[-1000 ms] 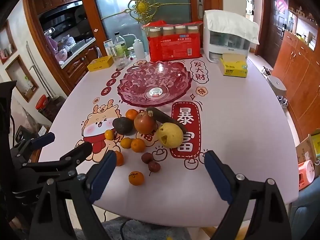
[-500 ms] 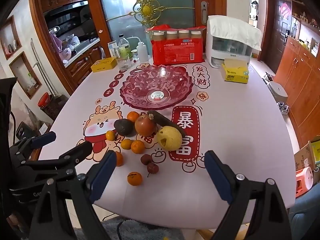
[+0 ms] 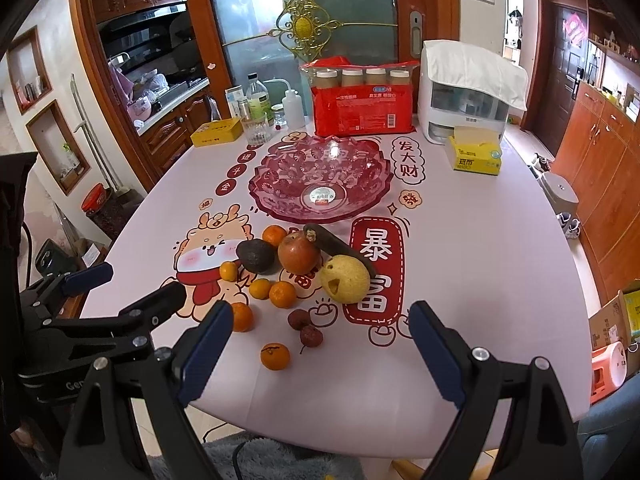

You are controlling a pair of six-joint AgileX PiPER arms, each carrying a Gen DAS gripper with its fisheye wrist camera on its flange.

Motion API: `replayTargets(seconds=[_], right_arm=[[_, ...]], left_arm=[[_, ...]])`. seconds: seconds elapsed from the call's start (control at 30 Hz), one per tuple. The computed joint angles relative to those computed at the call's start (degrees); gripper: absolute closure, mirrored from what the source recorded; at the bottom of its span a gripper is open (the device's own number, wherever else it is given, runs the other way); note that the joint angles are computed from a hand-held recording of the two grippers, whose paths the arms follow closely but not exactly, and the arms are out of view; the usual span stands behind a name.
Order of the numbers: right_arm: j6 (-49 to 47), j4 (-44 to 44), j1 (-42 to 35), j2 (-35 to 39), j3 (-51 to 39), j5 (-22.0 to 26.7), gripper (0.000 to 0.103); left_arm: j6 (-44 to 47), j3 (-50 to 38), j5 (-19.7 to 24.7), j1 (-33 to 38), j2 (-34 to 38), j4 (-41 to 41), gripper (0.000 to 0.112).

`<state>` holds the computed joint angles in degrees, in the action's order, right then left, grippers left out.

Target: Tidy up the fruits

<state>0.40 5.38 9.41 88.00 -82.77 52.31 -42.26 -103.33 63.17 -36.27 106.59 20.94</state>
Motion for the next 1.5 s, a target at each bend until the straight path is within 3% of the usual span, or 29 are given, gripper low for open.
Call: replayTargets(seconds=[0.93, 1.5], right_arm=[[2.11, -1.2, 1.39, -0.34, -0.94, -0.22, 0.013], [10.25, -6.71, 4.75, 2.47, -4.26, 0.64, 0.013]], left_arm=[[0.71, -0.13, 0.76, -0.11, -0.37, 0.89, 0.012], [9.57, -4.11, 0.53, 4.31, 1.91, -3.29, 0.012]])
